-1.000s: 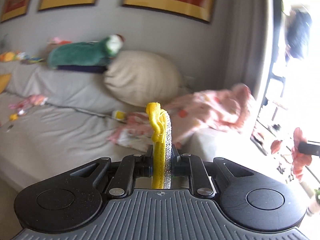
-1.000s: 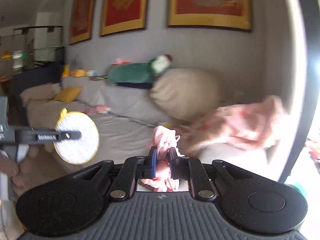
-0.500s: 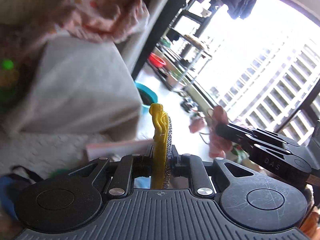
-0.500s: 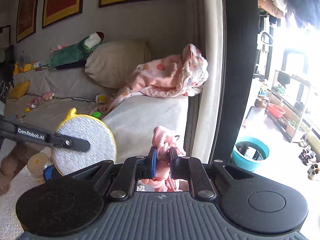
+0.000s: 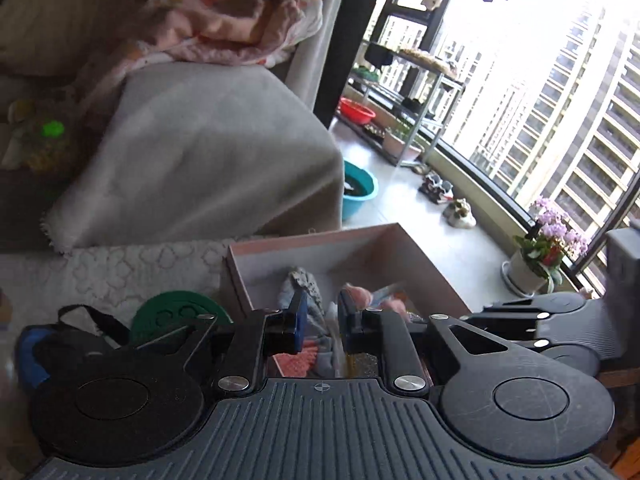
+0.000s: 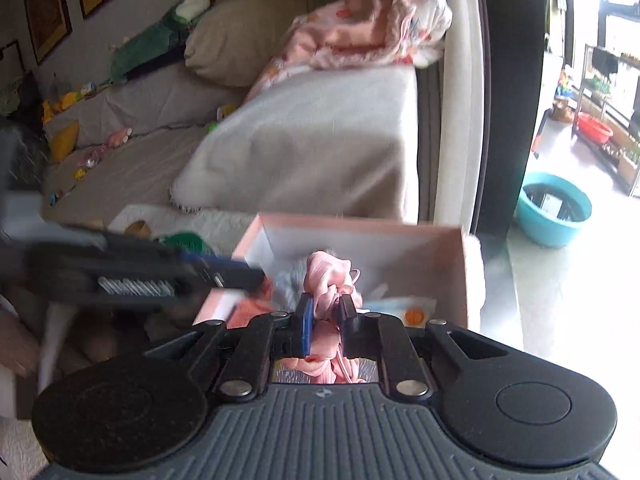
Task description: Organize soft objects
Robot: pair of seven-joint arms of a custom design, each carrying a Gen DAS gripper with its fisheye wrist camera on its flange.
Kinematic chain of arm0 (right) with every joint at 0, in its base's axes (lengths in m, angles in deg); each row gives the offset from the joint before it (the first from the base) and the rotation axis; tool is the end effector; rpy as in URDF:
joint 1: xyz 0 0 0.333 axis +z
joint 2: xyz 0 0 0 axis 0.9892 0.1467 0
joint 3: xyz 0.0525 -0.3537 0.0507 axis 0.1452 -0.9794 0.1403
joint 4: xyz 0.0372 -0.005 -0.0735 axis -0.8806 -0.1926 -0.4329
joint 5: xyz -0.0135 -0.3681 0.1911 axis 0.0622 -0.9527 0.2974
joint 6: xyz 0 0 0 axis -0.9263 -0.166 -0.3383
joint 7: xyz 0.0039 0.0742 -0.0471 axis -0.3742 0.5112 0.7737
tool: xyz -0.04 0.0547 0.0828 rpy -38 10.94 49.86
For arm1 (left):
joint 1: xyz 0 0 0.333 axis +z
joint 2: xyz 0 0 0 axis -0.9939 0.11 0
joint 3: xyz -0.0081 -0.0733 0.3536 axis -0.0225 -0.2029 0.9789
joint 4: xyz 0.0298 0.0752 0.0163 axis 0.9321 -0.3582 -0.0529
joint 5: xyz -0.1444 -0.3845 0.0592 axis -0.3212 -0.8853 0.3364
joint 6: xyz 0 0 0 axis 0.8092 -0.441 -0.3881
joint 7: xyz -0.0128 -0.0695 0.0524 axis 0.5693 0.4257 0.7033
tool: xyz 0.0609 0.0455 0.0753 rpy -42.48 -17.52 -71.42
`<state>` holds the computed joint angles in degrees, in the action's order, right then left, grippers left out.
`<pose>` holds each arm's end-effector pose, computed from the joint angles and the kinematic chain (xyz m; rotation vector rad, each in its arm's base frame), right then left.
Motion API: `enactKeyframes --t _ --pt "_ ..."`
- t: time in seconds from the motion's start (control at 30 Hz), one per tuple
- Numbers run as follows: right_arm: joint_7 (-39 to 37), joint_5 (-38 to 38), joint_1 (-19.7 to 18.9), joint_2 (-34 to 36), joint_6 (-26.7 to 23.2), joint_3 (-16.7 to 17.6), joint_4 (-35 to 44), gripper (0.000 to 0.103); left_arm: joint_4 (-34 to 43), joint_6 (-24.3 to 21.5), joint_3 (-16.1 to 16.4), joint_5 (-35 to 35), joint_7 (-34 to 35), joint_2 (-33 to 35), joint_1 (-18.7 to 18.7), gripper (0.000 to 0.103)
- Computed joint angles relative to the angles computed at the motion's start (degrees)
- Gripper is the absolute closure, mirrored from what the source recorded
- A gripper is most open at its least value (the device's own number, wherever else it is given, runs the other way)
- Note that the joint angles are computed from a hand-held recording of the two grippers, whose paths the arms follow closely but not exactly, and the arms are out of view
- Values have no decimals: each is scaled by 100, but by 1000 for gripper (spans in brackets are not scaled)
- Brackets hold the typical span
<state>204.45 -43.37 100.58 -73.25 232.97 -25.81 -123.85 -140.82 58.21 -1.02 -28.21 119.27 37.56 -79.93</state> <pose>0.6035 0.2450 0.4848 -1.5117 1.9249 -0.6833 0.7523 -0.1392 0.5324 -1.0619 2.5676 -1.4094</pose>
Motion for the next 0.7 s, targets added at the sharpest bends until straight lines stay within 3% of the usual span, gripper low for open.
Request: enactKeyframes --t 0.03,0.17,0.2,0.3,0.33,0.43,0.53,0.7 --pt "-148 175 -10 97 -119 42 26 90 -150 -11 -48 -220 262 -132 164 84" --pt "309 -399 182 139 -300 -59 51 86 -638 228 83 -932 831 -565 499 84" --pt "294 -407 188 123 -335 -37 58 78 -753 385 147 -1094 929 -658 549 84" --pt "377 -463 256 67 -623 15 126 41 -1029 854 346 -1477 1101 -848 672 84" --pt "609 -750 324 32 -737 0 139 37 -1059 934 430 -1505 1042 -872 712 84" --pt "1052 -1355 456 -40 -1048 88 240 34 -1173 1143 608 -1455 832 -856 796 84" --pt "1439 -1688 509 -2 -911 196 365 29 -1254 1549 712 -1170 355 -717 784 84" --pt "1719 -2372 854 298 -1190 303 763 29 -1237 1187 692 -663 -483 -490 876 84"
